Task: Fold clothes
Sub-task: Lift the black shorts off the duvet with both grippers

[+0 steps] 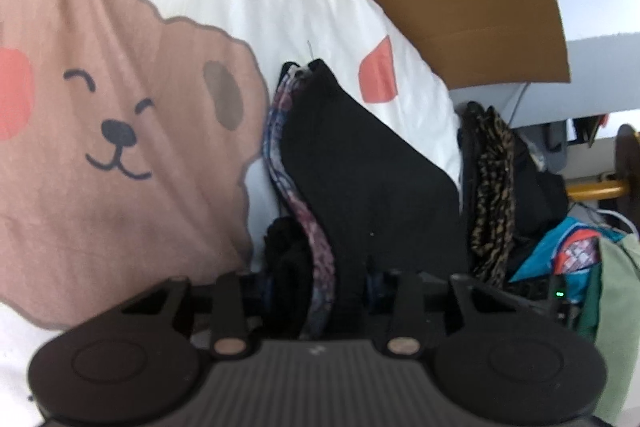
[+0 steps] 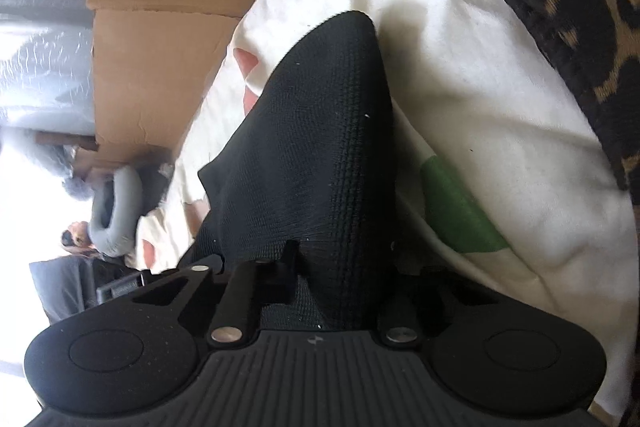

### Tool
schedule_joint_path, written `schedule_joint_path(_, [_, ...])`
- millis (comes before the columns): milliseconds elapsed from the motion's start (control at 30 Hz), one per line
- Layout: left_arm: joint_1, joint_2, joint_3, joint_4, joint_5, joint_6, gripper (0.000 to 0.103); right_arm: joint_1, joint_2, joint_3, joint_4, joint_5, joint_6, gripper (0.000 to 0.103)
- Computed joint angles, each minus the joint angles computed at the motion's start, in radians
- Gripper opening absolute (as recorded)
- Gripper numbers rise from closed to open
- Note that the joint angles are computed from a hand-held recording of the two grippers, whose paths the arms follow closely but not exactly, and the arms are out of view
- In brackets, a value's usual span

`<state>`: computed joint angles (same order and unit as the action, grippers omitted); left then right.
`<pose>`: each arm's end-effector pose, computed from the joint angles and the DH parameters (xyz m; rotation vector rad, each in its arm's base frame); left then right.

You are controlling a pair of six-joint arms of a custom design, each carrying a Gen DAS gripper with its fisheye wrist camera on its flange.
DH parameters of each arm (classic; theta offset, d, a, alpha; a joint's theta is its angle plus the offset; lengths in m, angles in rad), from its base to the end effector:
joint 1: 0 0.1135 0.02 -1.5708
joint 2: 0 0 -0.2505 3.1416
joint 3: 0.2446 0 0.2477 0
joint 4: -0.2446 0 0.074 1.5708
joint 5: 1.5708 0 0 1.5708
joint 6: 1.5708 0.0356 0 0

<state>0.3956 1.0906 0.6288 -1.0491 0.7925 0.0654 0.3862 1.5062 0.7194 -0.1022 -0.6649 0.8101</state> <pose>0.1501 0.0352 0.1835 -0.4107 2.6710 -1.0822 0.2514 0.1259 0.1564 0.2404 2.6610 1.2865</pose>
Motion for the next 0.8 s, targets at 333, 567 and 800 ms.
schedule_joint_path(333, [-0.138, -0.209, 0.051, -0.063, -0.153, -0.136, 0.032, 0.111, -0.058, 0.160, -0.260, 0.199, -0.094, 0.010])
schedule_joint_path(567, [-0.225, -0.296, 0.204, -0.187, -0.233, -0.234, 0.031, 0.145, -0.143, 0.289, -0.458, 0.258, -0.145, 0.010])
schedule_joint_path(800, [-0.353, -0.292, 0.488, -0.322, -0.328, -0.358, 0.031, 0.159, -0.224, 0.462, -0.647, 0.300, -0.187, 0.009])
